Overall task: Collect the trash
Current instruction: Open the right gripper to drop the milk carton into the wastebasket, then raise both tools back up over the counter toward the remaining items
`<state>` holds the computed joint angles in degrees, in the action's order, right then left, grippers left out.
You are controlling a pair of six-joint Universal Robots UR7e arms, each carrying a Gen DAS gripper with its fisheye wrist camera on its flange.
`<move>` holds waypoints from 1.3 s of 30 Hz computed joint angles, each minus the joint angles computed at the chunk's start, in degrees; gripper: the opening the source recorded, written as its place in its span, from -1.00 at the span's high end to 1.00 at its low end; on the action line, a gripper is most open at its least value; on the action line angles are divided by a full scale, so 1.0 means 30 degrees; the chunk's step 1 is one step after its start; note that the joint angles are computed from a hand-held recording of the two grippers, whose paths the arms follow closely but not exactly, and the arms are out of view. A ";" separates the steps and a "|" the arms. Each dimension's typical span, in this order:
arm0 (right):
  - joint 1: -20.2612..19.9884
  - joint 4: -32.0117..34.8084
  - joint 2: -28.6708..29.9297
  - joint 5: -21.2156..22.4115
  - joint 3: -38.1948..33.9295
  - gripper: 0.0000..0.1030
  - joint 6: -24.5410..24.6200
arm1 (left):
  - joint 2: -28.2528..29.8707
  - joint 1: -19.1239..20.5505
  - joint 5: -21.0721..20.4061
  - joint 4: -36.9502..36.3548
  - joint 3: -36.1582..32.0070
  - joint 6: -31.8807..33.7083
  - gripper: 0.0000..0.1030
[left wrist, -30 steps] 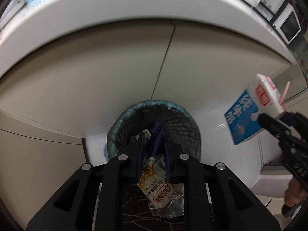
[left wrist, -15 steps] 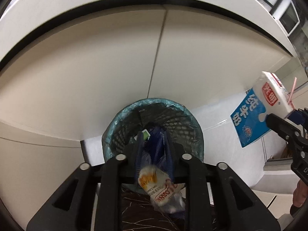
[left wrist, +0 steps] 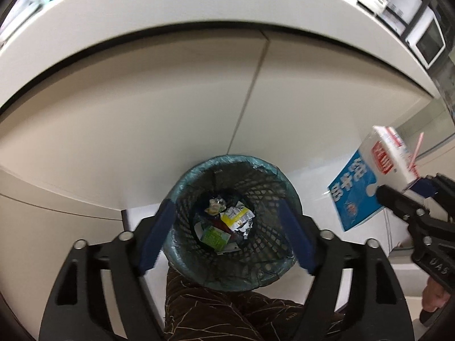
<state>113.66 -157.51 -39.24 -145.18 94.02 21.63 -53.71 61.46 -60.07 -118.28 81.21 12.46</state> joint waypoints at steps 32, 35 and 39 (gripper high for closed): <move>-0.0326 0.1011 0.3127 0.1767 -0.4243 -0.51 -0.2663 | -0.0432 0.1226 0.1725 0.0728 -0.1859 -0.1403 -0.88; -0.0029 0.2045 0.3308 0.1058 -0.5137 -0.75 -0.1924 | -0.0447 0.1098 0.1864 0.0901 -0.2087 -0.1391 -0.88; 0.0385 0.3607 0.2820 0.0321 -0.5638 -0.84 -0.0589 | -0.0546 0.0731 0.2276 0.1449 -0.2562 -0.1677 -0.88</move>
